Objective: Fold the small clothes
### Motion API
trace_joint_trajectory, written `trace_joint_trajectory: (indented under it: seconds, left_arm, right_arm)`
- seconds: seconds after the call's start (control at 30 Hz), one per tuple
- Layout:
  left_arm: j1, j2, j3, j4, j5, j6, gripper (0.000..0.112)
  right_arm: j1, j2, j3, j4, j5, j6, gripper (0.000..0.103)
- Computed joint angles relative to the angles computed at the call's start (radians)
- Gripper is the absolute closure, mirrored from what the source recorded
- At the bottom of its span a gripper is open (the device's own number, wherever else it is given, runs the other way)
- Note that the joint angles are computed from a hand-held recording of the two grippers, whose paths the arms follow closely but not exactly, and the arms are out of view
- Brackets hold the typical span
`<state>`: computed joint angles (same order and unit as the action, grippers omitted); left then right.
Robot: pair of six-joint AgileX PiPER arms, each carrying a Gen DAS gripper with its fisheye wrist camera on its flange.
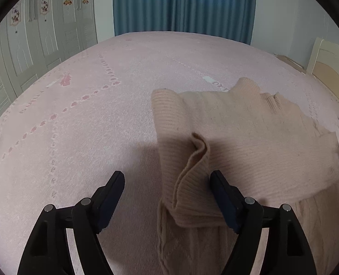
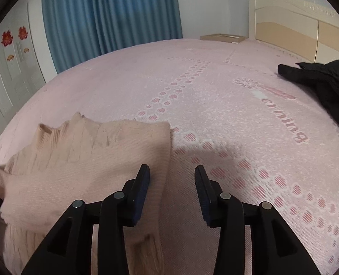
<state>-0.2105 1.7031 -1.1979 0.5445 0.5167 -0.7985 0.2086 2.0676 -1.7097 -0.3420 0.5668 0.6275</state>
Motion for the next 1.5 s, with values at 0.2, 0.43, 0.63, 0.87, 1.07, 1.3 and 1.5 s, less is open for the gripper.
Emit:
trace_joint_trajectory:
  seconds: [0.2,0.43,0.63,0.87,1.07,1.3,1.5]
  left_arm:
    - [-0.012,-0.120,0.084,-0.178,0.019,0.151,0.036]
    - [-0.079,-0.295,0.283,-0.217,0.051,0.170,0.036]
    - [-0.192,-0.450,0.397,-0.116,0.142,0.020,0.036]
    - [-0.246,-0.653,0.513,-0.206,0.231,0.078,0.036]
    - [-0.243,-0.822,0.593,-0.350,0.259,0.146,0.036]
    - [-0.171,-1.003,0.666,-0.600,0.287,0.294,0.044]
    - [0.008,-1.029,0.708,-0.894,0.293,0.590,0.049]
  right_arm:
    - [0.043,-0.135,0.194,-0.097,0.036,0.036,0.063]
    - [0.113,-0.392,0.544,-0.200,0.013,0.134,0.060]
    - [0.203,-0.574,0.725,-0.339,0.047,0.327,0.060]
    - [0.250,-0.815,0.829,-0.152,0.086,0.185,0.060]
    - [0.312,-0.957,0.933,0.033,0.096,0.048,0.060]
    - [0.384,-1.018,1.086,0.006,0.043,0.197,0.082]
    - [0.518,-1.045,1.128,-0.189,0.078,0.427,0.082]
